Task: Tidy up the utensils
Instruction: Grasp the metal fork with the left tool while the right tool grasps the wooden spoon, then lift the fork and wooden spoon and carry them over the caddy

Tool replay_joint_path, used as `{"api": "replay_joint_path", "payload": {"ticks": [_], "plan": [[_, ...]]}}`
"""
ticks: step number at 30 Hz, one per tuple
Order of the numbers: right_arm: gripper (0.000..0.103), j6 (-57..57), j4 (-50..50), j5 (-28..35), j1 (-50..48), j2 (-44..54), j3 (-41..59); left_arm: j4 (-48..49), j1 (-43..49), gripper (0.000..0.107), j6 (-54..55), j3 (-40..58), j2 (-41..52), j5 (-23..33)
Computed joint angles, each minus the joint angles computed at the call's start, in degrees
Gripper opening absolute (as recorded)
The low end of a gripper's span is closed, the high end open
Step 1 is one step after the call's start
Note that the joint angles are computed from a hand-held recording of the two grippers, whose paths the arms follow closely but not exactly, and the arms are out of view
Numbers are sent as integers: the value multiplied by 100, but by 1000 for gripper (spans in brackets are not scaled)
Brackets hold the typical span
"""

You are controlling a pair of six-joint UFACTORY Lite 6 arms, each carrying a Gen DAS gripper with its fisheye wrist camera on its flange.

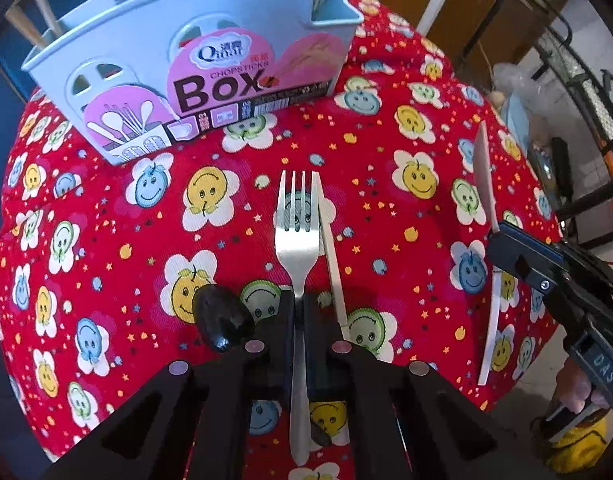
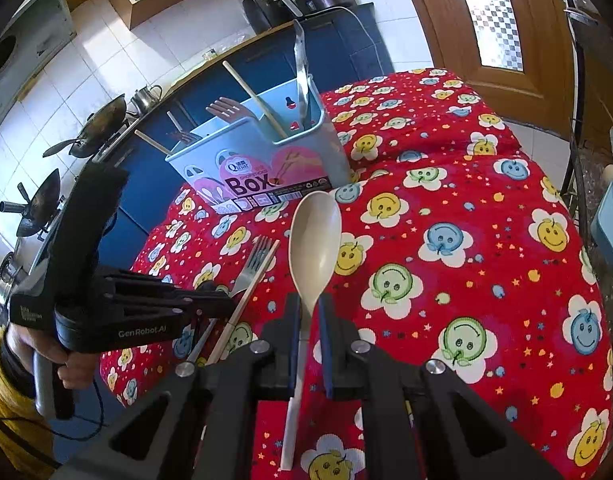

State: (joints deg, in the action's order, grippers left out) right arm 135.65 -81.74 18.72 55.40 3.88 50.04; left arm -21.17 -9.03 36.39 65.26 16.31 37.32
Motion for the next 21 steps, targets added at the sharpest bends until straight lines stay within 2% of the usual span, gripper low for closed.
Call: {"api": "replay_joint_path", "payload": {"ticks": [4, 8, 12, 15, 21], "plan": [[11, 116, -88, -26, -15, 17, -23, -1071, 418, 4, 966, -600, -423, -164], [11, 277, -283, 47, 38, -8, -29, -2525, 1248, 4, 2577, -1429, -1118, -13], [11, 420, -479, 163, 122, 25, 57, -3855, 2043, 4, 3976, -1968, -1754, 244], [11, 370, -495, 347, 221, 82, 186, -4728, 2838, 4, 4905, -2462, -2288, 804], [11, 76, -384, 874, 445, 149, 505, -5614, 3195, 4, 5621, -2507, -2418, 1112]]}}
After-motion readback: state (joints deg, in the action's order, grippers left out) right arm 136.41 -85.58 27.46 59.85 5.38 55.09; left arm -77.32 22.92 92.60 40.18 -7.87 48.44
